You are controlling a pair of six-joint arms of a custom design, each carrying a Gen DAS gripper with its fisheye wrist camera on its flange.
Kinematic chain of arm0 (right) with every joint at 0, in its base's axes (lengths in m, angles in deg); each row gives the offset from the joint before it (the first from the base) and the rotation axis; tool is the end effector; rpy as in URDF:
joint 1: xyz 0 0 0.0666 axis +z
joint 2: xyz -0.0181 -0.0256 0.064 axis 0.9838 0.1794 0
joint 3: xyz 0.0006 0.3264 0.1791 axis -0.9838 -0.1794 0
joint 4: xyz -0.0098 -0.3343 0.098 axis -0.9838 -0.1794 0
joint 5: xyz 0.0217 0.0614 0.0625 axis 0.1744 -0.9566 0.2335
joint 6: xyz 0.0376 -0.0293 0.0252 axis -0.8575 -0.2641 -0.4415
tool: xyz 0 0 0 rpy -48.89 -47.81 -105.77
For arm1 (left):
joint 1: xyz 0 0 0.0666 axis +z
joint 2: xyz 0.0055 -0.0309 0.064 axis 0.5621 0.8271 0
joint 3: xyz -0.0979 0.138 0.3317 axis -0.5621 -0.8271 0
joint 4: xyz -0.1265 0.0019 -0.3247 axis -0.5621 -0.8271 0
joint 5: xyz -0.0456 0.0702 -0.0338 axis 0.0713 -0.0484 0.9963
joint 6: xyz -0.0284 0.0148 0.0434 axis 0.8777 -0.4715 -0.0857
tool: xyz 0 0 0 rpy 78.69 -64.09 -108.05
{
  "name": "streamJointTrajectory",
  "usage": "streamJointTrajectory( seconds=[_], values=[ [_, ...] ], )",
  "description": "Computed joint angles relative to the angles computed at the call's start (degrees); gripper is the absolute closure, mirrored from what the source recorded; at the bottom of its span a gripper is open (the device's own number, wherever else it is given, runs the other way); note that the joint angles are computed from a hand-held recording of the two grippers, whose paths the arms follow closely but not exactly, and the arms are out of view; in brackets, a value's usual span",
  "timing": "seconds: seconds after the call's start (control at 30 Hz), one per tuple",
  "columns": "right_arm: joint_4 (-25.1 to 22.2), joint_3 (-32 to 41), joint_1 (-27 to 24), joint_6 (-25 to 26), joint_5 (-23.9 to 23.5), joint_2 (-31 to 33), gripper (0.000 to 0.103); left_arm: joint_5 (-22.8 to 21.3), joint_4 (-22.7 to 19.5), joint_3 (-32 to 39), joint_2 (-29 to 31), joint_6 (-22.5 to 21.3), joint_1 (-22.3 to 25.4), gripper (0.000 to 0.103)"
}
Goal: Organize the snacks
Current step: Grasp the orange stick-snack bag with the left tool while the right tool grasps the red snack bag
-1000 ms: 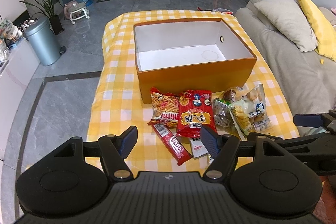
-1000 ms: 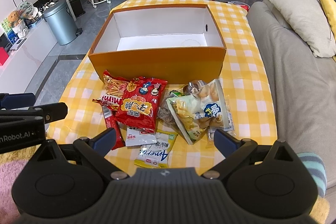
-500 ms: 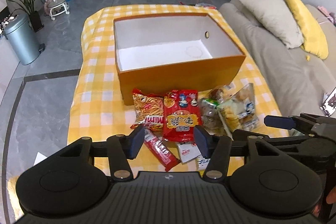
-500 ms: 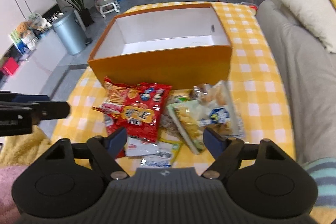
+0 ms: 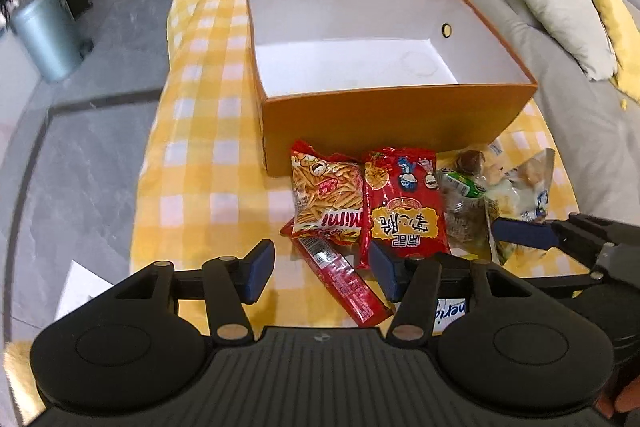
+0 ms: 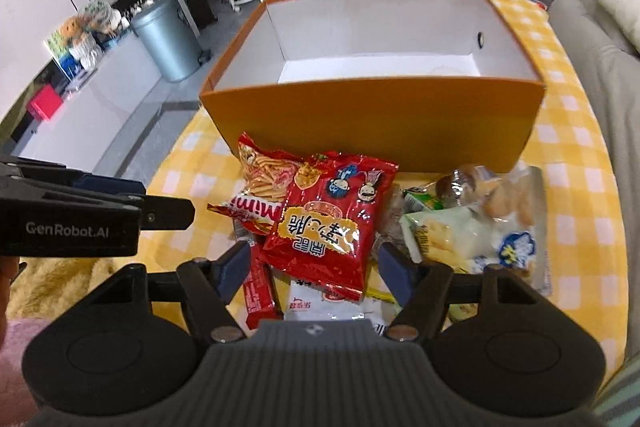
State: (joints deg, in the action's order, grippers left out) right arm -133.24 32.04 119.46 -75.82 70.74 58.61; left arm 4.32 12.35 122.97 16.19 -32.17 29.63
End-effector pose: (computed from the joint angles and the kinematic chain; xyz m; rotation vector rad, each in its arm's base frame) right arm 0.3143 0.2548 0.3483 -0.0498 2.5752 0.3366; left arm 0.3464 -0.0346 0.3864 0.3295 2.6873 -0.2294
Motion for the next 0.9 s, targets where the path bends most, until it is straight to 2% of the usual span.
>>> streamJointTrajectory(
  seconds=[0.13,0.33,0.47,0.77,0.9],
  values=[
    [-0.44,1.2,-1.03,0.15,-1.37,2.76,0.034,1.12,0.59,0.78,2.41,-0.16,0.71,0.039],
    [-1.34,3.11,-2.12,0.97,-2.7,6.28,0.024,4.19,0.53,2.45,7.07,1.05,1.72,0.038],
    [-1.83,4.22,-3.15,1.11,-4.35,8.45,0.023,6.29,0.65,3.49,9.85,2.55,2.25,0.037],
    [-1.29,6.08,-4.43,2.84,-8.17,11.62,0.015,7.17,-0.63,5.56,15.2,3.94,1.99,0.038],
    [-1.02,6.67,-4.44,3.8,-8.39,12.51,0.015,8.41,-1.04,5.81,16.81,4.63,1.82,0.046]
  ],
)
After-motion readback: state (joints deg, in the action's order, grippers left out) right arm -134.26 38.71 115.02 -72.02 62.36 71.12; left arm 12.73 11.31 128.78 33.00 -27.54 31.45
